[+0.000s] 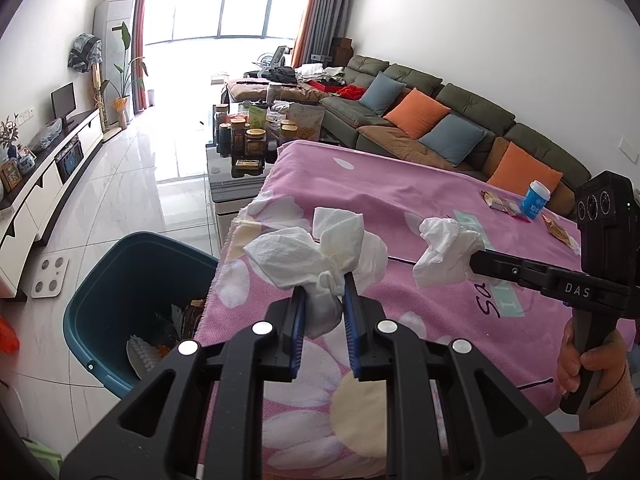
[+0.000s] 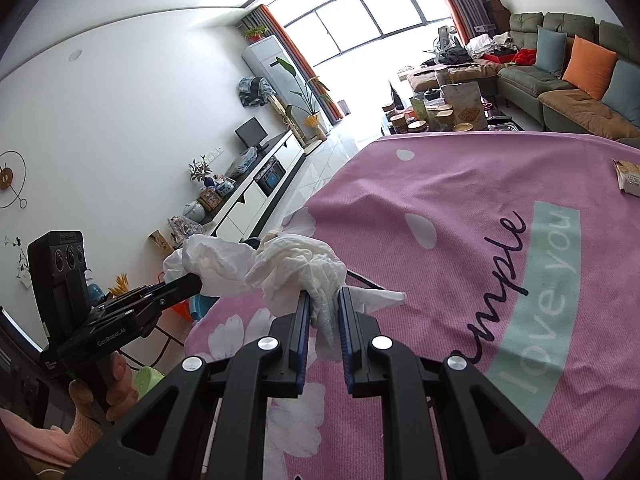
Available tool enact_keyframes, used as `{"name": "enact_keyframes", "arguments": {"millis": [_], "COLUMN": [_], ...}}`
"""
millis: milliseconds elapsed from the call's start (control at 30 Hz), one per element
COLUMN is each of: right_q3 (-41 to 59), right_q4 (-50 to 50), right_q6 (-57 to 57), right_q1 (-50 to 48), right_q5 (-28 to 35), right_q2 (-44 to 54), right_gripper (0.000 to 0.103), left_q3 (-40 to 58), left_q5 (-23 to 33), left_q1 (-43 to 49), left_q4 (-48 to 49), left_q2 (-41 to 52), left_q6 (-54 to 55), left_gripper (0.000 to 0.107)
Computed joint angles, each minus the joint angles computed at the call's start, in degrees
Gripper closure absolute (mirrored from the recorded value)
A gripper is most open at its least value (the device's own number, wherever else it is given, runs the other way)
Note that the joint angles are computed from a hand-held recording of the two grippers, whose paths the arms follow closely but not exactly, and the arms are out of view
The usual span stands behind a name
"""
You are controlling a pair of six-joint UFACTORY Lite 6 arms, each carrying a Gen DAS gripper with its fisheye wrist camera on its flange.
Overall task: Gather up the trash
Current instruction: 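Carry both white tissues off the table and over the teal bin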
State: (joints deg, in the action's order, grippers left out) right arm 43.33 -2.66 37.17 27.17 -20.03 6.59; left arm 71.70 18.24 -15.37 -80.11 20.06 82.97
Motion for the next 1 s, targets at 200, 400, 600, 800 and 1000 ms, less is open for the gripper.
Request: {"name": "enact_keyframes", "arguments": {"millis": [200,400,600,800,1000], "right_q3": [2.2,3.8,6.2,9.9,13.5], "right_q4": [0.5,-0.2,-3.4,-5.3,-9.2], "right_q6": [-0.5,0.0,2.8,4.2,7.4], "right_q1": [1.0,1.3,1.1,1.7,2.3], "right_q5": [0.7,1.3,1.4,2.5,3.1], "right_q2": [1.7,2.9,5.0,7.6,10.4], "right_gripper": [0.09,0.09,0.09,0.09,0.09], "left_q3": [-1.1,-2.1,-2.9,-3.5,-4.0], "left_q5": [0.2,0.4,0.2,0.0,0.0], "left_q1": [1.2,2.3,3.0,4.2,5.5], "left_q4": [-1.8,-3.4,-5.3,-7.2,-8.0], "left_q2": [-0.8,-1.4,-1.8,-2.0,-2.4], "left_q6": [2.0,3.8,5.4,7.2,7.9], "left_gripper": [0.089,0.089,0.089,0.089,0.089]}}
